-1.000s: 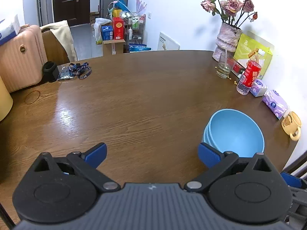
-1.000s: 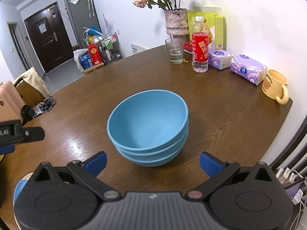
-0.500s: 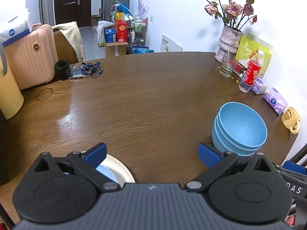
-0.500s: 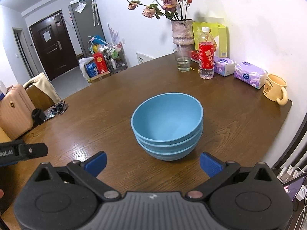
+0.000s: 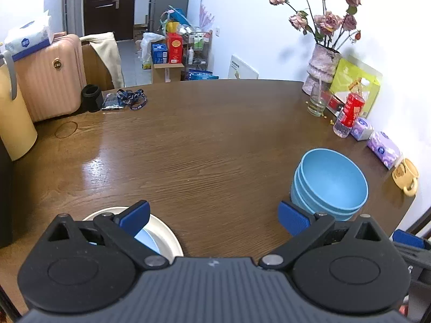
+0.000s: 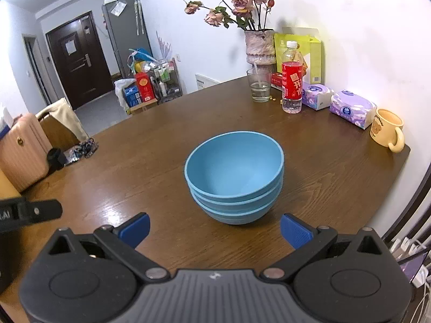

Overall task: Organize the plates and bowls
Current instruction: 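Move both open tools toward the rim of the light-blue bowl stack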

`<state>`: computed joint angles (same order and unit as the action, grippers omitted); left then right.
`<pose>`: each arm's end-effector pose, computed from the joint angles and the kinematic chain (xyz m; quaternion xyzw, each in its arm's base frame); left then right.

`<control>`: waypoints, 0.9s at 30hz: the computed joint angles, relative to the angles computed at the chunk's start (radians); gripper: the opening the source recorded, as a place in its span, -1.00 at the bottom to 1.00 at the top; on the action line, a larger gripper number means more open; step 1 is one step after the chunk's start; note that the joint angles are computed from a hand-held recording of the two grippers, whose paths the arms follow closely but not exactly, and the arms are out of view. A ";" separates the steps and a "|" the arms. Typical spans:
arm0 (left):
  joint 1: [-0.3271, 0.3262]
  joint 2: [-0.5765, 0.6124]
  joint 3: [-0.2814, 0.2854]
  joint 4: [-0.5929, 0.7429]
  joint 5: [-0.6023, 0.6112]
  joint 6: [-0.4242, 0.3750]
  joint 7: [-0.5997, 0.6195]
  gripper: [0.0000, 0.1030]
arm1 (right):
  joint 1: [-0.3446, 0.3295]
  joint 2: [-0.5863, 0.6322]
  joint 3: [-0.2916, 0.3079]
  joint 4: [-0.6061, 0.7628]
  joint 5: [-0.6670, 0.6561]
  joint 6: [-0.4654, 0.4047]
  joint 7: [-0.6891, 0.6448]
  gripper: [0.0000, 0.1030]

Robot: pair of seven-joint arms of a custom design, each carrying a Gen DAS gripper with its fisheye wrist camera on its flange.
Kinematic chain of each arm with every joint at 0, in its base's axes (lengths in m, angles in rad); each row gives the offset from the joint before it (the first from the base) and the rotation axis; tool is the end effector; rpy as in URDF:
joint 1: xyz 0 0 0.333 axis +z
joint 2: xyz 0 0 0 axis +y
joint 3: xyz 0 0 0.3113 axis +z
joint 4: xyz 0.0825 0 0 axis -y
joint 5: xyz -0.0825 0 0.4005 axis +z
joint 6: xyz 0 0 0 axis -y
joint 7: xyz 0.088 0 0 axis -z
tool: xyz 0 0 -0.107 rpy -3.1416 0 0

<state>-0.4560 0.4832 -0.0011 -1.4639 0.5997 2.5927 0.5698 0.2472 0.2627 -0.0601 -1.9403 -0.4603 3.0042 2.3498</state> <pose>0.6718 -0.3423 0.4642 -0.6960 0.6105 -0.2899 0.2426 0.6477 0.1583 0.4245 -0.5972 0.6963 -0.2306 0.3245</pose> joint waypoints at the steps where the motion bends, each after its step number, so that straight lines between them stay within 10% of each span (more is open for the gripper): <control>1: -0.001 0.002 0.000 0.004 -0.003 -0.005 -0.004 1.00 | -0.018 -0.001 0.018 -0.002 0.022 0.000 -0.029 1.00; 27: -0.096 0.269 0.022 0.430 -0.061 -0.221 0.008 1.00 | -0.210 0.073 0.161 0.099 0.425 -0.039 -0.562 1.00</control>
<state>-0.5522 0.7523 0.0209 -1.0340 0.5389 2.3719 0.5774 0.0373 0.3356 0.1014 -1.8417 -0.0355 2.9656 1.7876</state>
